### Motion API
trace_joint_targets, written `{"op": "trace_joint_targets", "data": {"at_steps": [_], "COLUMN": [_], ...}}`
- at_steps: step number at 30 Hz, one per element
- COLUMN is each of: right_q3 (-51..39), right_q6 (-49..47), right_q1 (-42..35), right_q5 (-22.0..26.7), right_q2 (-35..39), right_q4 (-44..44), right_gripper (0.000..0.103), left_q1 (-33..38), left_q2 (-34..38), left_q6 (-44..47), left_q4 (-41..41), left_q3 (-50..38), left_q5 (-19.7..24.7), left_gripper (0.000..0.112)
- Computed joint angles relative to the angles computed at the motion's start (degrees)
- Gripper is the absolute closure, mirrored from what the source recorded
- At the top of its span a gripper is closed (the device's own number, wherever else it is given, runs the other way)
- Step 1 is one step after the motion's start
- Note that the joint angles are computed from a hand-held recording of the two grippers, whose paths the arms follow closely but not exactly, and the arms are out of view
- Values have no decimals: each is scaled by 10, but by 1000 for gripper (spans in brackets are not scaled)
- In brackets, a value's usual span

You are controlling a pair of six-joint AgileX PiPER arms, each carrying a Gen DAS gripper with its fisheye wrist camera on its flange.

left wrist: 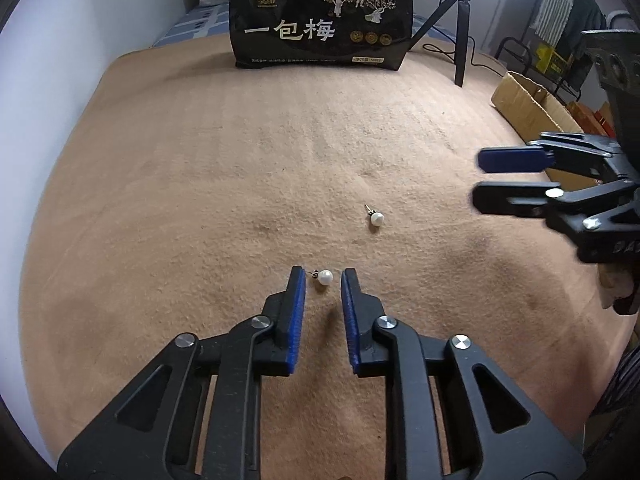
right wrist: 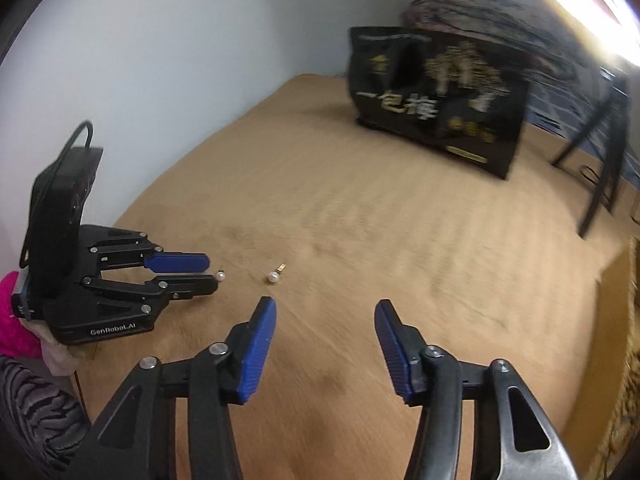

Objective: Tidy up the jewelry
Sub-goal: 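Grasp pearl earring with left tool while right tool grasps pearl stud earring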

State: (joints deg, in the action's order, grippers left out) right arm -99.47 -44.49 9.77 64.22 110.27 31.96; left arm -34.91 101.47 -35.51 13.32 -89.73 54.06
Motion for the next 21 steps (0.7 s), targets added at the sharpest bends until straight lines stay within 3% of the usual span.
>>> {"op": "trace_joint_targets", "data": {"at_steps": [16, 21], "right_q3": [-9, -11], "right_q6": [-15, -11], "right_q1": [74, 88], "right_q5": [-46, -62], "right_q2": [51, 60], "right_q4": [-28, -44], "right_gripper": [69, 79], "left_q1": [-5, -1], "left_q2": [2, -6], "left_q6": [-19, -22], "left_q4": [33, 31], "left_q3": [21, 35], "left_q5": [-11, -22], "left_gripper": [104, 104]}}
